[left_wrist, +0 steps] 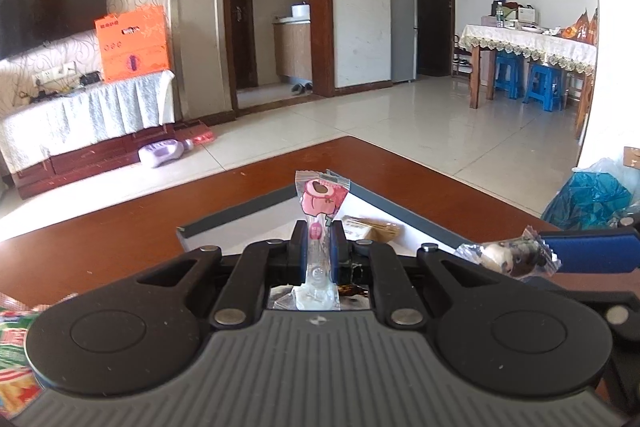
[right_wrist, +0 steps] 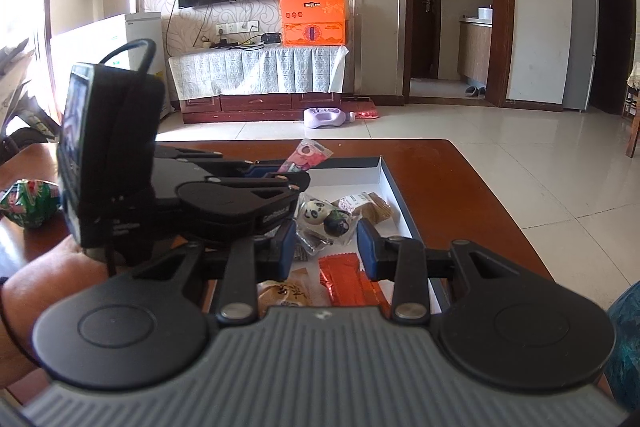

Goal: Organize snacks
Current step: 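Lower both candies into the box lid and open both tools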

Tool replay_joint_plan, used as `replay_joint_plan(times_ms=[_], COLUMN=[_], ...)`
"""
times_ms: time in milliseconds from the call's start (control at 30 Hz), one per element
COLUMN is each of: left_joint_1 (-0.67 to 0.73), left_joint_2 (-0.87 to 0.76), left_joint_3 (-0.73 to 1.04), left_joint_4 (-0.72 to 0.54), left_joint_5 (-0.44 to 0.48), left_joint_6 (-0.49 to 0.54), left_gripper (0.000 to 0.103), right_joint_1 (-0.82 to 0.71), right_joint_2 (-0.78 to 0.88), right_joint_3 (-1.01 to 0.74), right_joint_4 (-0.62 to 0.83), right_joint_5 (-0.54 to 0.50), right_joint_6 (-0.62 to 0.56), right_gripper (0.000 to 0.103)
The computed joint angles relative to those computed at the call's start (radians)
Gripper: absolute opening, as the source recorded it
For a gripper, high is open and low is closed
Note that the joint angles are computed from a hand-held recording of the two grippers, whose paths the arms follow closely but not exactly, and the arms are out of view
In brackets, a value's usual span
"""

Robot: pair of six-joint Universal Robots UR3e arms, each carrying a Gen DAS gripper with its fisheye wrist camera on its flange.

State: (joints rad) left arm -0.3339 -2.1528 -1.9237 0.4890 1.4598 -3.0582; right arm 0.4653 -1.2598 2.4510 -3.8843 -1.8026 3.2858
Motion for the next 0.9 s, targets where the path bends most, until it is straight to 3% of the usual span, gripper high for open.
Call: replay_joint_plan(times_ms=[300,433,533,667,767,900], left_joint_1=[0.005,-0.007,-0.019,-0.022,-0.014,-0.006], left_joint_2=[-0.098,-0.129,-0.134,-0.143,-0.135,-0.097], left_joint_3=[0.161,0.206,0.211,0.209,0.185,0.117], left_joint_4=[-0.106,-0.121,-0.121,-0.097,-0.064,-0.022], left_joint_5=[-0.046,-0.024,-0.01,0.024,0.031,0.031], left_joint_6=[0.0,0.012,0.014,0.014,0.018,0.025], left_gripper=[0.013,0.017,0.026,0.054,0.067,0.072], right_joint_1=[-0.008,-0.009,-0.001,-0.004,-0.006,-0.005], right_joint_2=[0.011,0.017,0.009,0.013,0.017,0.036], right_joint_3=[-0.004,-0.007,-0.034,-0.042,-0.043,-0.041], right_joint_4=[0.015,0.019,0.06,0.067,0.062,0.041], right_joint_5=[-0.008,-0.01,-0.022,-0.023,-0.021,-0.024], right_joint_6=[0.022,0.024,0.035,0.042,0.048,0.05], right_gripper=[0.036,0.036,0.036,0.036,0.036,0.036])
